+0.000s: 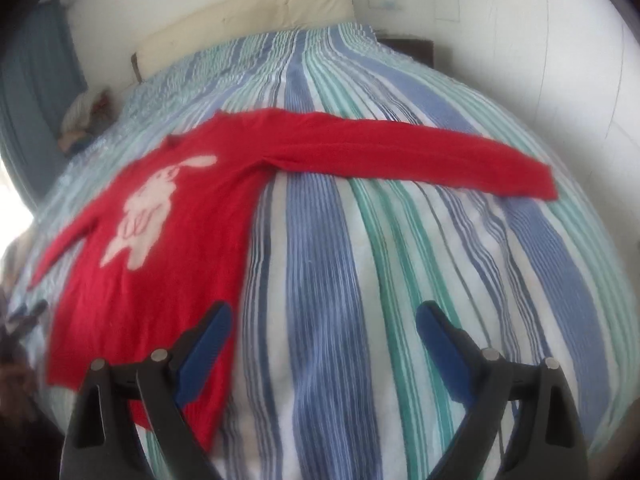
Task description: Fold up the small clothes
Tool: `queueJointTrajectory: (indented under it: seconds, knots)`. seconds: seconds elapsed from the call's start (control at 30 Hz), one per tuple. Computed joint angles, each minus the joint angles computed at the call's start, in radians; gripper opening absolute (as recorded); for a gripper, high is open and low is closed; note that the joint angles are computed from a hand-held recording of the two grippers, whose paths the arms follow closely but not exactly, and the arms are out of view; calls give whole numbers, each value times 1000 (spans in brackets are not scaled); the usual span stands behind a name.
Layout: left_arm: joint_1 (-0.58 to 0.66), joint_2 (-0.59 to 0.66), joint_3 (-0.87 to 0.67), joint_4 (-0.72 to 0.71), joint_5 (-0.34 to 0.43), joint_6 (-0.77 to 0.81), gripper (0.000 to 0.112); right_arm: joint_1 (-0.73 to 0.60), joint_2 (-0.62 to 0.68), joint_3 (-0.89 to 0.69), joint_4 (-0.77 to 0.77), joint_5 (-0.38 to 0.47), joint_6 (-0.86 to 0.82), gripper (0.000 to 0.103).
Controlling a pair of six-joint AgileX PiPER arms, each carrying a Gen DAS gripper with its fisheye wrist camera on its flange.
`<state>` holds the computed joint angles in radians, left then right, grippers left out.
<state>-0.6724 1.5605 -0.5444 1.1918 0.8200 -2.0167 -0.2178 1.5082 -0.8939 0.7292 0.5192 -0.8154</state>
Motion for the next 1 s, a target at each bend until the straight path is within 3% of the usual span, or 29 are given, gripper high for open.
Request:
queueJointTrajectory:
  seconds: [0.07,0.17,0.27,0.33,0.37,0.43,0.53,0.6,0.63,0.73,0.8,0.9,1.0]
  knots:
    - [5,7,-3,-5,-4,-2,97,-149,137,-151,194,140,-88,92]
    - [-8,19,-10,-6,15,-10,97,-289,341,-383,302,252,26,92]
    - [-16,29,-15,-2,21,-11,97,-375,507,-554,309,306,241,86]
    - [-13,45,-24,-5,20,-6,97,-427,601,-629,400,359,289,77]
    - [-10,53,-28,-7,18,-2,97,-437,634,-668,433,365,314,69]
    - [-8,65,-36,-9,19,1,97,-442,668,-705,485,340,310,62]
    - [-15,74,-40,-11,30,-2,97,-412,720,-803,426,306,359,49]
    - [-15,76,-40,-11,30,-4,98,-385,743,-850,351,268,423,27]
    - [-13,78,-41,-12,29,-5,98,-373,750,-870,300,250,469,6]
    - [-4,76,-39,-13,19,-10,98,-317,705,-881,142,164,561,4]
    - [3,75,-42,-17,9,-7,98,-256,642,-893,98,150,518,4]
    - [20,72,-46,-24,-12,1,98,-130,561,-980,83,216,439,4]
    - [30,66,-46,-27,-26,3,98,51,551,-1158,-11,314,467,4]
